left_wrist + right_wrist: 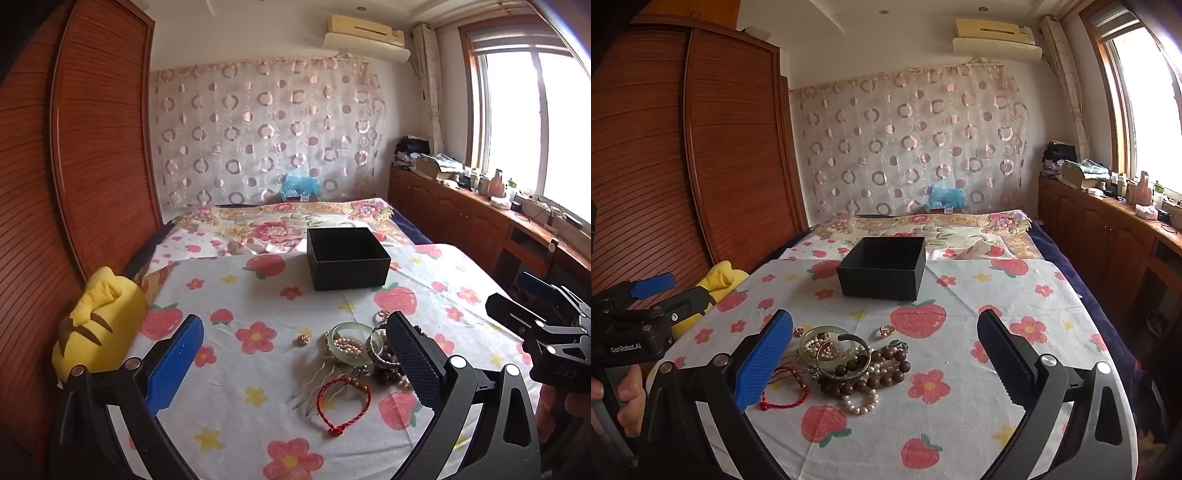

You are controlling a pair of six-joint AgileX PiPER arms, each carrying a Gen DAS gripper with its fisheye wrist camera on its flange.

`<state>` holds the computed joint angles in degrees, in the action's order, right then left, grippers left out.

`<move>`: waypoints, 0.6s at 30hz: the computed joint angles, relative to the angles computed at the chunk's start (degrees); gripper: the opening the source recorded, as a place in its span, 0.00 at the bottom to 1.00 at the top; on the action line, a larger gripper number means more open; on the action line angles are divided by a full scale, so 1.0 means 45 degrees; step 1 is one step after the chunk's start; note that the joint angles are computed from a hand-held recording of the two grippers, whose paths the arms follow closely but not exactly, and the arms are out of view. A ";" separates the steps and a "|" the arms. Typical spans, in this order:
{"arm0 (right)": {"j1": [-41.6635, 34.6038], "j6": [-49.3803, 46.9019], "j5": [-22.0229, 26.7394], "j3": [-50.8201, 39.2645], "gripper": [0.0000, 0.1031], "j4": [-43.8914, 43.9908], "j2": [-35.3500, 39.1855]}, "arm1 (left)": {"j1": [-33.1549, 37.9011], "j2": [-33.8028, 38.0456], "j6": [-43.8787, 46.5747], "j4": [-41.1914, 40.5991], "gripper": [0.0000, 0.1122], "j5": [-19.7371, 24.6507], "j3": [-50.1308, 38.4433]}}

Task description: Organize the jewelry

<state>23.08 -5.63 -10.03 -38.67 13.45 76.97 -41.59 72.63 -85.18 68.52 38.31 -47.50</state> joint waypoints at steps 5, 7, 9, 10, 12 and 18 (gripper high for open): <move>-0.0005 0.0011 0.0018 -0.0003 0.98 -0.0003 -0.0007 | -0.0029 0.0146 0.0608 -0.0482 0.85 0.0184 -0.0534; -0.0001 0.0013 -0.0001 0.0014 0.98 -0.0002 -0.0016 | 0.0017 0.0248 0.0633 -0.0479 0.85 0.0115 -0.0648; 0.0007 0.0037 -0.0015 0.0021 0.98 -0.0022 -0.0018 | -0.0071 -0.0030 0.0171 -0.0121 0.85 0.0140 -0.0186; 0.0008 0.0000 -0.0025 0.0026 0.98 0.0008 -0.0012 | -0.0053 -0.0125 0.0256 -0.0181 0.85 0.0145 -0.0148; 0.0016 0.0013 -0.0038 0.0036 0.98 0.0010 -0.0010 | -0.0021 -0.0123 0.0431 -0.0321 0.85 0.0146 -0.0240; 0.0033 -0.0052 -0.0049 0.0044 0.98 0.0076 -0.0010 | -0.0047 -0.0118 0.0204 -0.0151 0.85 0.0135 -0.0137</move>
